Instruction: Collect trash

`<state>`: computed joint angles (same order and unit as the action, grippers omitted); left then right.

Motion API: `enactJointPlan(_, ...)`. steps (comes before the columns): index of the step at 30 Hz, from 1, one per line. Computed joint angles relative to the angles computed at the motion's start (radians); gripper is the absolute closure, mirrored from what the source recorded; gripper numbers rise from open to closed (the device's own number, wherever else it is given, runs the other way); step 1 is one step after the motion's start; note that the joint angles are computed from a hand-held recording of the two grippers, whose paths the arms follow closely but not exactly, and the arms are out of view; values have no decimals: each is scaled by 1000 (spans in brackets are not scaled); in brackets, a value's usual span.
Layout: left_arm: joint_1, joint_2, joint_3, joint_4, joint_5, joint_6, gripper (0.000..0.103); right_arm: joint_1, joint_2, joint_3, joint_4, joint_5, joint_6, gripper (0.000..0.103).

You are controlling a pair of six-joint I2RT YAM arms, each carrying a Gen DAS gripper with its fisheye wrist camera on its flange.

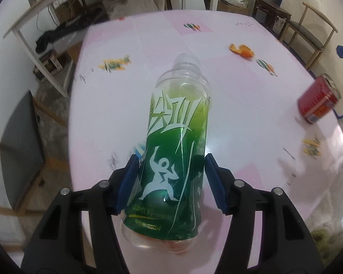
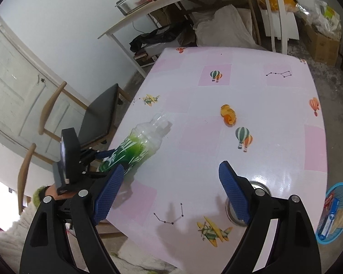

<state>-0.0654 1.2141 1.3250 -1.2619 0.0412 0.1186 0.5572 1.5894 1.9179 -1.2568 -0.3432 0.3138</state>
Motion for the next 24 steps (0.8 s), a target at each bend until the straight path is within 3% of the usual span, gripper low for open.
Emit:
enactJointPlan(5, -64, -67, -11, -122, 45, -97, 47, -17, -65, -76, 17, -28, 0, 20)
enactJointPlan(14, -246, -167, -43, -222, 53, -319, 47, -50, -147, -175, 21, -62, -22, 20)
enactJointPlan(24, -139, -44, 3, -217, 222, -291, 34, -150, -175, -197, -13, -85, -68, 20)
